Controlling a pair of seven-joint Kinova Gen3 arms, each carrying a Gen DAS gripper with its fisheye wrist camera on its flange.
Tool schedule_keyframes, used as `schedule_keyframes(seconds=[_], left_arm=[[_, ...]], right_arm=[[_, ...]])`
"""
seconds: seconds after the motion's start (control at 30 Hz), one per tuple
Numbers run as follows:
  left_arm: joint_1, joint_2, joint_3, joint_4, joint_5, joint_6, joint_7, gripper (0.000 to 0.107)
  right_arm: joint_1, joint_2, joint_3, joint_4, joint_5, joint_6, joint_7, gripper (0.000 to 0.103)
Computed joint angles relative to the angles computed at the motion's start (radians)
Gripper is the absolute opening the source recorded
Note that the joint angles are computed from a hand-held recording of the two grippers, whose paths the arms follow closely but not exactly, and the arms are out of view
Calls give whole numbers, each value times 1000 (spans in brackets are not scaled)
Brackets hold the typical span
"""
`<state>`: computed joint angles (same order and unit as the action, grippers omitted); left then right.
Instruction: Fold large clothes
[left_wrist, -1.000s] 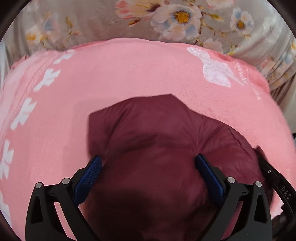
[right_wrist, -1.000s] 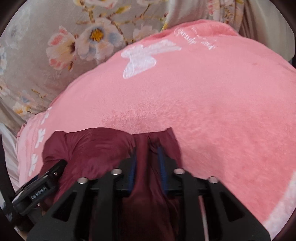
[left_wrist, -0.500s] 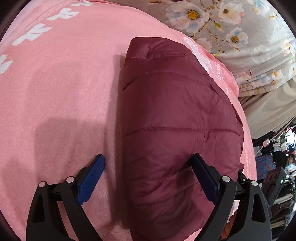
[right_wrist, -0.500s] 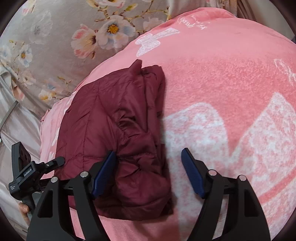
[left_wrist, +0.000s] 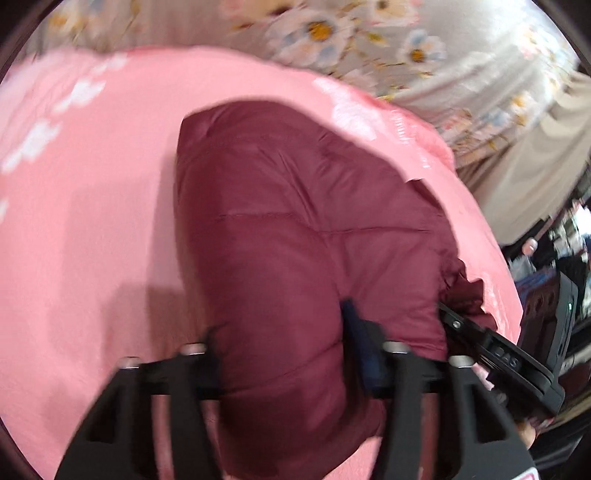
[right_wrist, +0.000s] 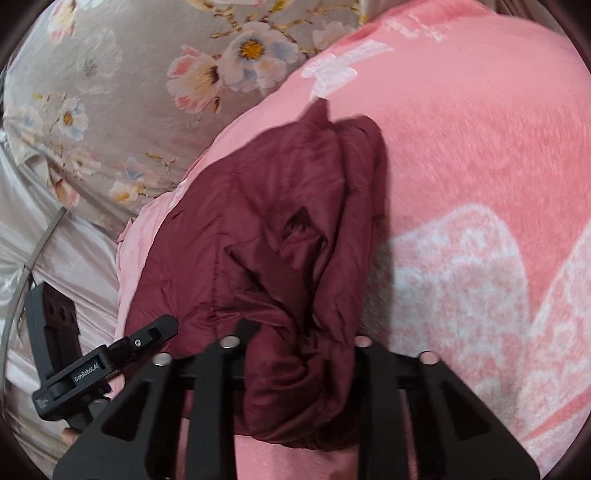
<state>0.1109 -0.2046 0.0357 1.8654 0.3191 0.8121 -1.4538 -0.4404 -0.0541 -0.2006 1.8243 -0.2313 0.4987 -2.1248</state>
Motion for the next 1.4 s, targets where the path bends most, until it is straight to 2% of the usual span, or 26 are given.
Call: schedule_keyframes(seconds=[0.07,0.17,0.23,0.3,0.37,0.5,0.6,0.67,0.73,0.93,1.03,1.13,1.23,1.4], left_arm=[[19,-26,-43,-17,52,5,-74,30],[19,-64,-62,-46,86,9,-151,28],[-34,-86,-45,-68,132,25,-225,27],[-116,-109,-1,-91,172,36,-294,27],[-208,-133,40,-116,220,45,-374,27],[-349,-144,65,-171,308,46,-536,27],[-387,-128,38,-184,360,-12,-658,27],[-407,-111,15,-179,406,-39,-740,27],[-376,-70,-45,-181,443,-85,-821,27],[-192,76,-323,-178,596,-159,-1065,28],[-107,154,-462,-170,699,-168,-1187,28],[-38,234,-590,-158,807,-151,-1309,28],[-75,314,-599,-151,837,-128,-1347,28],[-143,391,-562,-162,757,-102,-1267,30]], right_arm=[[52,-20,-78,-27,81,13,-44,14],[154,-46,-217,-89,203,26,-118,13],[226,-55,-310,-130,285,35,-174,13],[261,-54,-366,-166,366,31,-228,13],[222,-33,-357,-224,447,22,-251,13],[37,33,-231,-325,610,-2,-307,13],[-102,124,-138,-437,732,-12,-335,13],[-167,201,-105,-524,813,-10,-367,13],[-163,273,-137,-599,866,-4,-370,14],[-175,515,-221,-840,969,62,-311,14],[-192,625,-226,-955,941,93,-264,14],[-228,716,-172,-1041,860,115,-214,14],[-264,792,-123,-1126,773,174,-144,14],[-285,894,-118,-1256,696,314,-73,17]])
